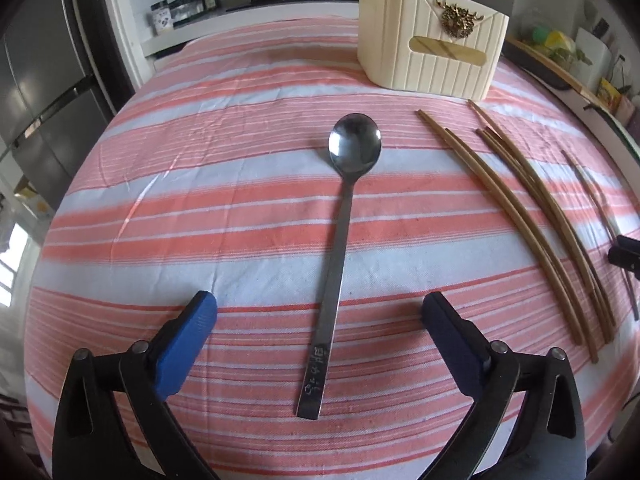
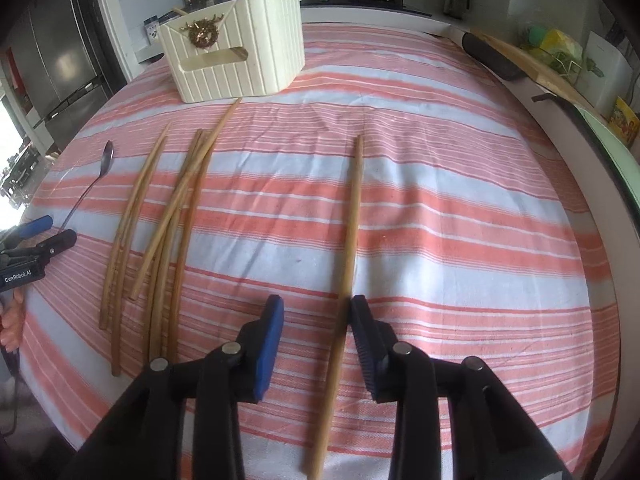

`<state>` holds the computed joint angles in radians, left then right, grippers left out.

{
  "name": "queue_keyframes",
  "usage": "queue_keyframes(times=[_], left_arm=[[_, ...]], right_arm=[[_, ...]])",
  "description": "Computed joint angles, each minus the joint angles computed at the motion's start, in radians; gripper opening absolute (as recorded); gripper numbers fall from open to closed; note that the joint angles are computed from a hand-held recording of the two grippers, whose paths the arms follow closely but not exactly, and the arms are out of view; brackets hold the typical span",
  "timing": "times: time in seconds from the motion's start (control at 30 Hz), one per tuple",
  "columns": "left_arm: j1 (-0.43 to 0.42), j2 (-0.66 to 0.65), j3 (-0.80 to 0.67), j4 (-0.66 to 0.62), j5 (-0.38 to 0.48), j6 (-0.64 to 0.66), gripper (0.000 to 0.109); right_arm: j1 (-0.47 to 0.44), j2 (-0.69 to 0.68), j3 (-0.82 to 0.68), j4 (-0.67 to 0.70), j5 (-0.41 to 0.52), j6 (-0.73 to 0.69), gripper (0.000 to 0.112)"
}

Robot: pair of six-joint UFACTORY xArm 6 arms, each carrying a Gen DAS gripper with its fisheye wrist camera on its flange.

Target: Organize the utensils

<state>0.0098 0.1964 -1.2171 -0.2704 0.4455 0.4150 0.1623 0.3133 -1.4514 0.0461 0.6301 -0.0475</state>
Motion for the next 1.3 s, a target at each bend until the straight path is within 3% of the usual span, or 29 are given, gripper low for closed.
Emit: queue_keyframes(times=[0.37, 0.43, 0.5, 0.6, 1.3], left_arm=[[0.006, -0.023, 0.027, -0.029, 0.002, 0.036, 0.103], [0.008, -0.026, 0.029, -0.049, 0.007, 0.061, 0.103], [0.008, -0.026, 0.028, -0.056, 0.012, 0.074, 0.103], [0.007, -0.028, 0.034, -0.060, 0.003, 0.080, 0.103], [0.006, -0.031, 0.039, -0.070, -0.005, 0.087, 0.103]], right_arm=[[0.000, -0.023, 0.082, 0.025, -0.138, -0.051, 0.045], [0.000, -0.027, 0.085, 0.051, -0.134, -0.085, 0.049], [0.004, -0.026, 0.082, 0.068, -0.123, -0.111, 0.060], [0.019, -0.014, 0.065, 0.016, -0.110, -0.069, 0.070], [0.020, 0.002, 0.030, 0.008, -0.067, -0.053, 0.072]])
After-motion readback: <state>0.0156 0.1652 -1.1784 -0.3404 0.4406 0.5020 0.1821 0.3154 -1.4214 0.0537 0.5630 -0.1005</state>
